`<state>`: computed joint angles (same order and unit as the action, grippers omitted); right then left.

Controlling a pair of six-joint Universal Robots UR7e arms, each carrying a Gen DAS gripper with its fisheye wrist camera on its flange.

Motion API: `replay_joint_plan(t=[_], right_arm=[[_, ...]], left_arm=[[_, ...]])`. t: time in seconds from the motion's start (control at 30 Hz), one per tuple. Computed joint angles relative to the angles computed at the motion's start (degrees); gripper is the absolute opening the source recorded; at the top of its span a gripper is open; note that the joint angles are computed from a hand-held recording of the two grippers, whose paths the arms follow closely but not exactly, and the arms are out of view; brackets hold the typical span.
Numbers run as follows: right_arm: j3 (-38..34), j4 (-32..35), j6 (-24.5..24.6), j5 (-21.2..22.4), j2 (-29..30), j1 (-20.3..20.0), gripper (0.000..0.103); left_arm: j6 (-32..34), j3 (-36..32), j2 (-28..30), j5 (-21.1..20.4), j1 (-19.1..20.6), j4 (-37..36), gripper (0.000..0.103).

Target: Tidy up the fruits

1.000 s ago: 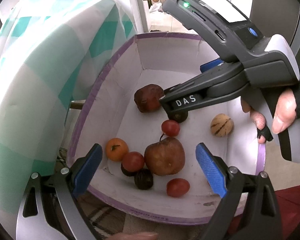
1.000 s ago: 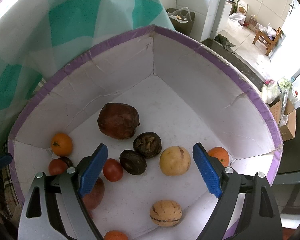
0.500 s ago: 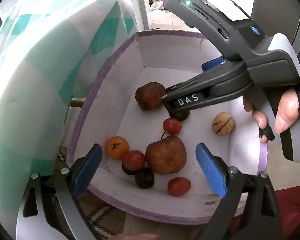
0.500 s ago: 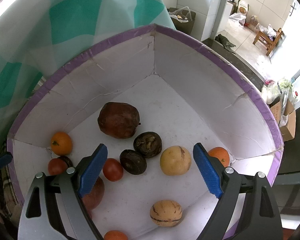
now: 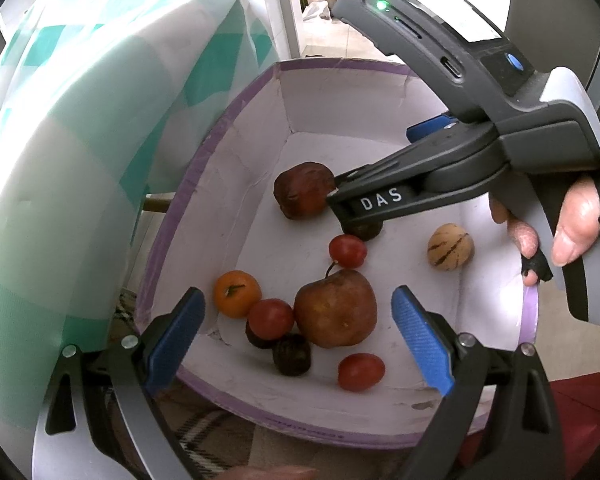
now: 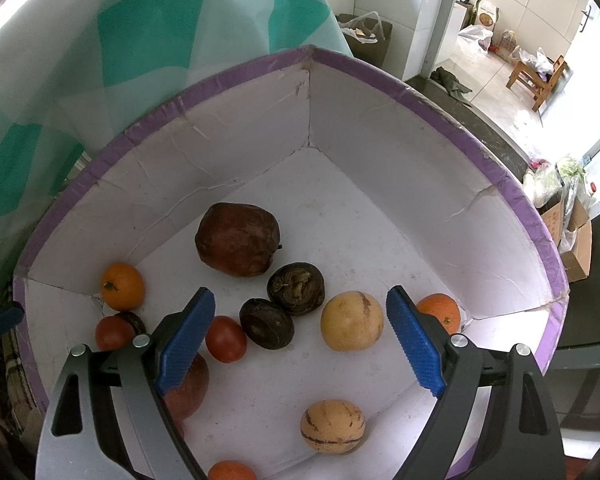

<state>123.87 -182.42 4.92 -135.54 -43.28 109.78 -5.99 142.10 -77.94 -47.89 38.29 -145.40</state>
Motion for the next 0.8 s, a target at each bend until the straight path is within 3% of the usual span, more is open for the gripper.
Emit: replay_joint_plan(t=[0.8], right_arm=[[-0.2,0.1,0.0,0.0,0.2,0.0,0.085]], left_arm=[[-0.4,0.0,0.1,-0.2,0.3,0.4,0.094]])
